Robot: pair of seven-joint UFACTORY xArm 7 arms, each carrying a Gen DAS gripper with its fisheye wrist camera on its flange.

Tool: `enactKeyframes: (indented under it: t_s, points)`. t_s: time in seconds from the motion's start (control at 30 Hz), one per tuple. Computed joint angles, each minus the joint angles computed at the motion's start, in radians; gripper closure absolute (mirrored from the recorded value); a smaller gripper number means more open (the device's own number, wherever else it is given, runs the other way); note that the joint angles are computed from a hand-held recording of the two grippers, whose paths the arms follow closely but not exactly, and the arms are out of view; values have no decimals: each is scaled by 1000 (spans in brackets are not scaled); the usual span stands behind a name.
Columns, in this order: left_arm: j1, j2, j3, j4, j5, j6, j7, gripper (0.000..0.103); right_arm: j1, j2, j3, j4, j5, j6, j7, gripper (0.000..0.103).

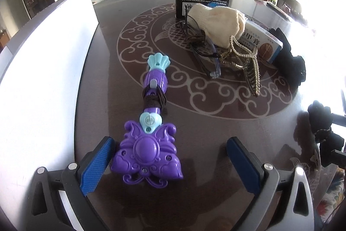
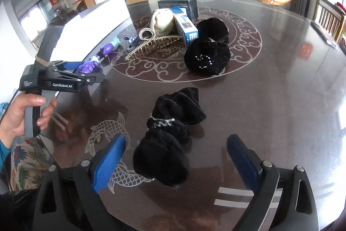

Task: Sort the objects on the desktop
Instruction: 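Grasp the black velvet bag with the right tool while the left tool holds the purple toy, then carry both items over the cork-floored bin and open both tools to drop them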

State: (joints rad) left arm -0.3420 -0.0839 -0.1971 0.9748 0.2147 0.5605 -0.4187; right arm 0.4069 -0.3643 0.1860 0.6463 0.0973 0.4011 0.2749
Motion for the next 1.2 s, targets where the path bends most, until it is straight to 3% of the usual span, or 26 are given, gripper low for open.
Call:
enactKeyframes:
  t_s: [0.07, 0.1, 0.17, 0.2, 0.23, 0.47, 0.6, 0.7, 0.87, 1.03, 1.2]
  points:
    - [4, 20, 0, 12, 22, -21, -15, 3, 21, 15, -24, 15, 38, -1, -28, 8]
    - [7, 23, 2, 10, 46, -52, -31, 29, 24, 16, -31, 19, 49, 2, -41, 9]
    - [26, 28, -5, 19, 63, -80, -49, 60, 27, 22, -29, 47, 54, 42, -57, 30]
    - [11, 34, 15, 30, 8, -77, -19, 60, 22, 33, -22, 64, 44, 75, -60, 61]
    - [10, 31, 19, 28, -25, -82, -4, 60, 9, 36, -10, 71, 26, 101, -47, 67]
    - [-15, -180, -1, -172, -169, -223, -17, 60, 25, -79, -60, -1, 130, 105, -69, 68]
    - [-5, -273, -47, -248, -162, -290, -73, 60, -7, -110, -25, 22, 72, 160, -56, 68]
    - [-5, -323, -62, -279, -146, -293, -82, 60, -8, -113, -11, 38, 55, 176, -48, 68]
    - [-71, -420, 4, -341, -231, -313, -43, 60, 20, -88, 5, 78, 67, 164, -42, 68]
    - [-126, -576, 101, -374, -332, -305, 15, 60, 58, 24, 28, 222, 67, 157, -71, 68]
    - [-27, -741, 184, -361, -348, -165, 88, 60, 108, 264, 83, 536, 45, 154, -121, 68]
